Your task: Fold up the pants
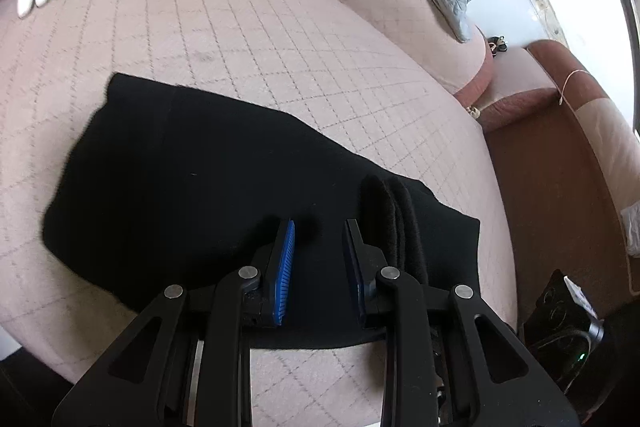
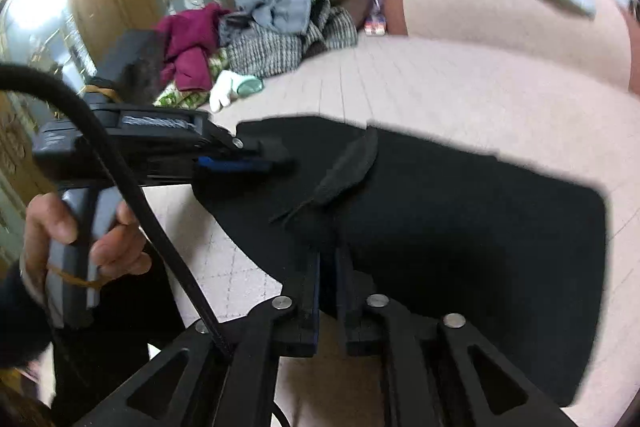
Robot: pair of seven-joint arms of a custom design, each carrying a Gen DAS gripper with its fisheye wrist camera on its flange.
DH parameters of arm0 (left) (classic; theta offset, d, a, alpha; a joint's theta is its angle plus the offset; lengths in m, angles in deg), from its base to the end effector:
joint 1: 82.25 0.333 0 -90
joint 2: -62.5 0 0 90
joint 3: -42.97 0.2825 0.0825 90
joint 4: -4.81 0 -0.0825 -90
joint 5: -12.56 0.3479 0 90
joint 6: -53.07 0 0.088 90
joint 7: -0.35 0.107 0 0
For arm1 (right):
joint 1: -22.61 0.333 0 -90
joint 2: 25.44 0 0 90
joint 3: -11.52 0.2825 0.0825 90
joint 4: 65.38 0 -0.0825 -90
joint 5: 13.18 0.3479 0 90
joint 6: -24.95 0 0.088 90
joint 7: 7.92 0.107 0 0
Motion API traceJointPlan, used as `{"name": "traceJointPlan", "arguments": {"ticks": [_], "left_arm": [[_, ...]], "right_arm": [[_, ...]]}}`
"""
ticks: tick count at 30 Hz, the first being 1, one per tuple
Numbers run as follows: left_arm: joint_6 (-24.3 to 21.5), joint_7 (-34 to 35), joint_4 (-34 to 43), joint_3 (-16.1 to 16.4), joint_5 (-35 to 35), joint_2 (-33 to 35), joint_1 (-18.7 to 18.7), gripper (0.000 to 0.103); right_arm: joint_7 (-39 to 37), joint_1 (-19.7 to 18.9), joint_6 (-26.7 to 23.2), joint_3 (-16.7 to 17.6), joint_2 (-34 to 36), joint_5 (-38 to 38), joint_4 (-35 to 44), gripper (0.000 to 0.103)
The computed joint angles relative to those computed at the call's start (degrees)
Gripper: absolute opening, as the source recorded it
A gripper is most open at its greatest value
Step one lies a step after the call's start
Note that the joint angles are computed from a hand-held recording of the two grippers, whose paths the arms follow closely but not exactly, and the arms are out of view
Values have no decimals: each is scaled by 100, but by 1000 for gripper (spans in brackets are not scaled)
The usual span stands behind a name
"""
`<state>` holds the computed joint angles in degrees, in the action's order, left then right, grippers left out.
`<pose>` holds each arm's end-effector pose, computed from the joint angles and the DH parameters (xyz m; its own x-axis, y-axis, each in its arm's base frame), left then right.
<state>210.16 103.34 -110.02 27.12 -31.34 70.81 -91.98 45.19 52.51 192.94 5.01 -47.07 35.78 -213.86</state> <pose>0.5418 -0.2229 0.4327 -0.1631 -0.8367 0.5228 -0.8863 -0.1086 -0.4502 0.4093 0.1233 0.4401 0.3583 -0.8877 -0.2893 -0.7437 -0.0840 -0.6632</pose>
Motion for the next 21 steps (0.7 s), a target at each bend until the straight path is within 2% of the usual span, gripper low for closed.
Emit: {"name": "traceJointPlan", "arguments": {"ticks": [1, 2, 3, 4, 8, 15, 18, 21], "left_arm": [[62, -36, -82, 20, 64, -76, -5, 23], [120, -34, -161, 34, 49, -148, 4, 23], [156, -70, -218, 50, 30, -201, 4, 23], [176, -109, -260, 67, 1, -238, 5, 23], [259, -219, -463, 151, -105, -413, 5, 23], [596, -1234, -980, 329, 1348, -744, -127, 23], [804, -1806, -1210, 362, 2246, -879, -157, 23], [919, -2157, -1297, 369, 2701, -903, -187, 23]], "right_arm": [[-30, 73, -47, -74, -4, 146, 28, 22], [-334, 279, -140, -286, -81, 503, 54, 28], [-873, 507, -326, -544, -219, 1039, 89, 39], [-1064, 558, -377, -601, -311, 1247, 92, 43], [-1323, 375, -315, -346, -369, 1568, 215, 43], [-698, -216, -503, 331, 583, 1028, 765, 43], [-661, -326, -478, 449, 555, 995, 775, 43], [-511, -415, -515, 494, 446, 832, 791, 43]]}}
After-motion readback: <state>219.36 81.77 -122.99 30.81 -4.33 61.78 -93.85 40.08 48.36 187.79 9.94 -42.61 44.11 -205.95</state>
